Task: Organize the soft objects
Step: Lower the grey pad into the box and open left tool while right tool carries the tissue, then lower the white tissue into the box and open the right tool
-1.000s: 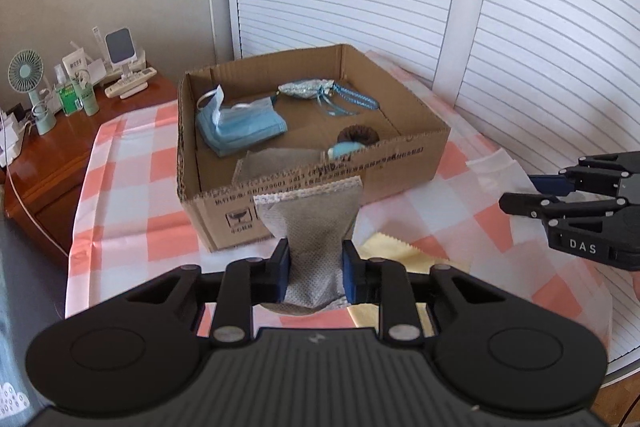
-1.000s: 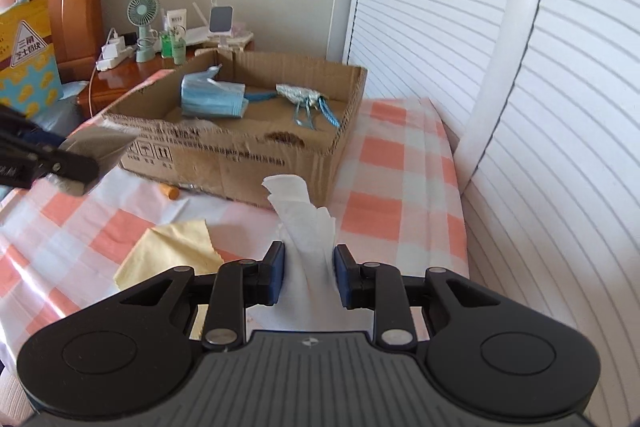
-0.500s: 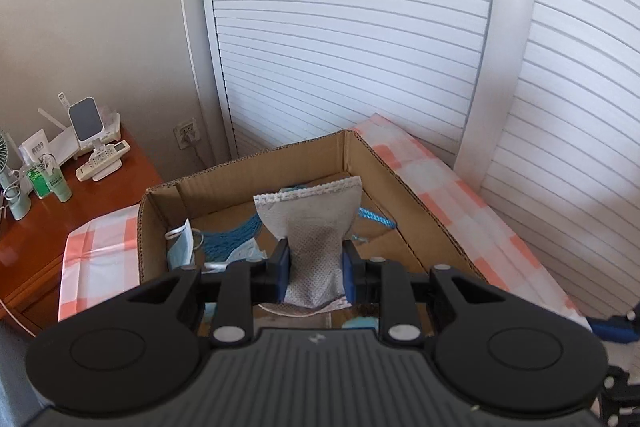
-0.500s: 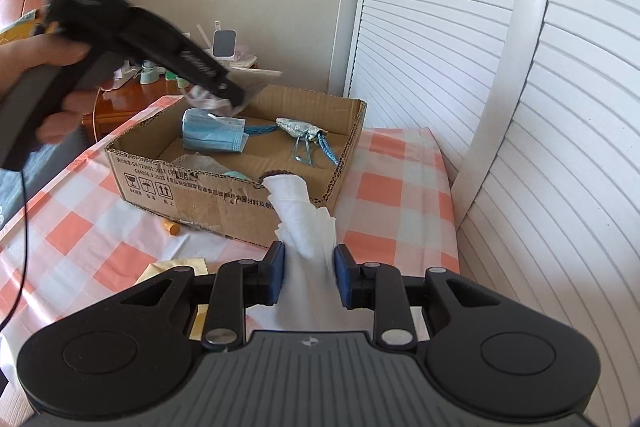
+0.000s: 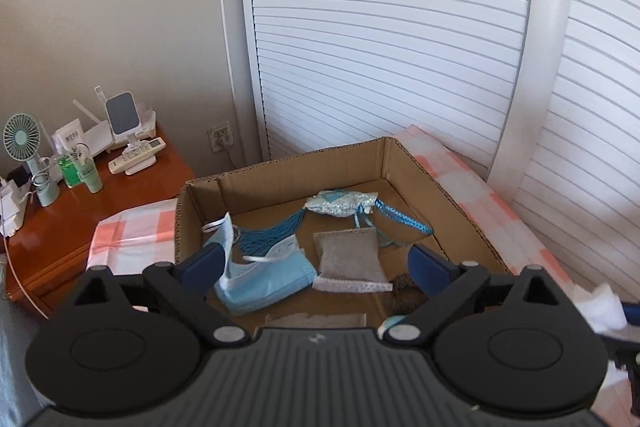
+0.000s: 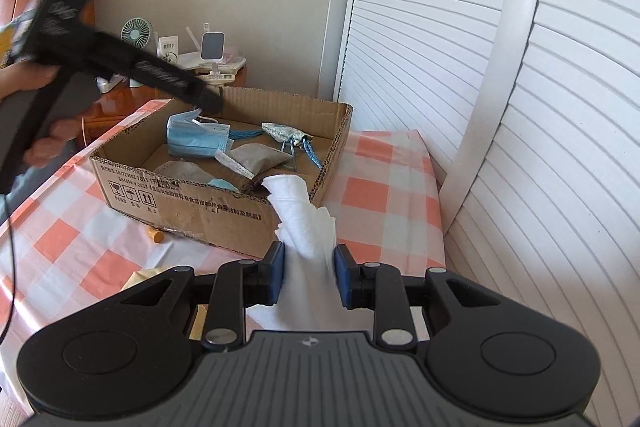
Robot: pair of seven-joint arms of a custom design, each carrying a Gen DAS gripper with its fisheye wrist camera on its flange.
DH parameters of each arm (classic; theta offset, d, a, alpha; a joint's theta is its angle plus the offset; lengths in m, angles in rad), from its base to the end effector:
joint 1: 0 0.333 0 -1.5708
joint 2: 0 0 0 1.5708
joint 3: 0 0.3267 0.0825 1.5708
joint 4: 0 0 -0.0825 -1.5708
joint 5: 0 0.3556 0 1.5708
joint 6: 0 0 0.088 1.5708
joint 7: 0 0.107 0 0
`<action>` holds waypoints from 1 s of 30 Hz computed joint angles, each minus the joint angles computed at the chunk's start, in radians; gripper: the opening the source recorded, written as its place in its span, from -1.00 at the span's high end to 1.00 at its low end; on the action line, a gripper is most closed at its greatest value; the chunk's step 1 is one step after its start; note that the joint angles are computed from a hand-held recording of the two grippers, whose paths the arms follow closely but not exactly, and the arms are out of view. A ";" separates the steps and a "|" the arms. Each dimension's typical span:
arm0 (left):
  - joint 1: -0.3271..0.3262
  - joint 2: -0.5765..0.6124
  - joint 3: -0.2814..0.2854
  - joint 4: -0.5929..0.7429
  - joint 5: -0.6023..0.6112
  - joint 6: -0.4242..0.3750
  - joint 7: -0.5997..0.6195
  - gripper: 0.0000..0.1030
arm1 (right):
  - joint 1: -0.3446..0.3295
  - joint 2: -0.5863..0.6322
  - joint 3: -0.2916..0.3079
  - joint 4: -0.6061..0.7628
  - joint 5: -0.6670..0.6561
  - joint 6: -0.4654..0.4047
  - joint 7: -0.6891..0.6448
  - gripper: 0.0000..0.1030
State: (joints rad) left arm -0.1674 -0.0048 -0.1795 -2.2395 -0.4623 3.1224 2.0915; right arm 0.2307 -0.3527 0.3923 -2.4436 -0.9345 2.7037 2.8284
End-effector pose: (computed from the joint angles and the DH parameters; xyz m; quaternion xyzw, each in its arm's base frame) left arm 0.5254 -0.1493 0.4996 -0.4950 0.7548 -0.3469 0.2546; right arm 0.3389 0.2928 0.4978 -0.6829 0.5921 -0.3194 0.2847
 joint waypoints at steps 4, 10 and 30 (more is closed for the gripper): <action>-0.024 -0.110 0.040 -0.111 -0.005 -0.003 0.002 -0.95 | -0.003 0.031 -0.003 0.037 -0.012 0.005 -0.006 0.40; 0.067 -0.251 -0.020 -0.283 0.152 0.027 -0.177 -0.97 | 0.017 0.100 -0.036 0.121 -0.028 0.013 -0.029 0.39; 0.216 -0.455 -0.009 -0.495 0.422 -0.001 -0.488 -0.97 | 0.266 0.591 -0.228 0.668 0.211 0.024 -0.380 -0.06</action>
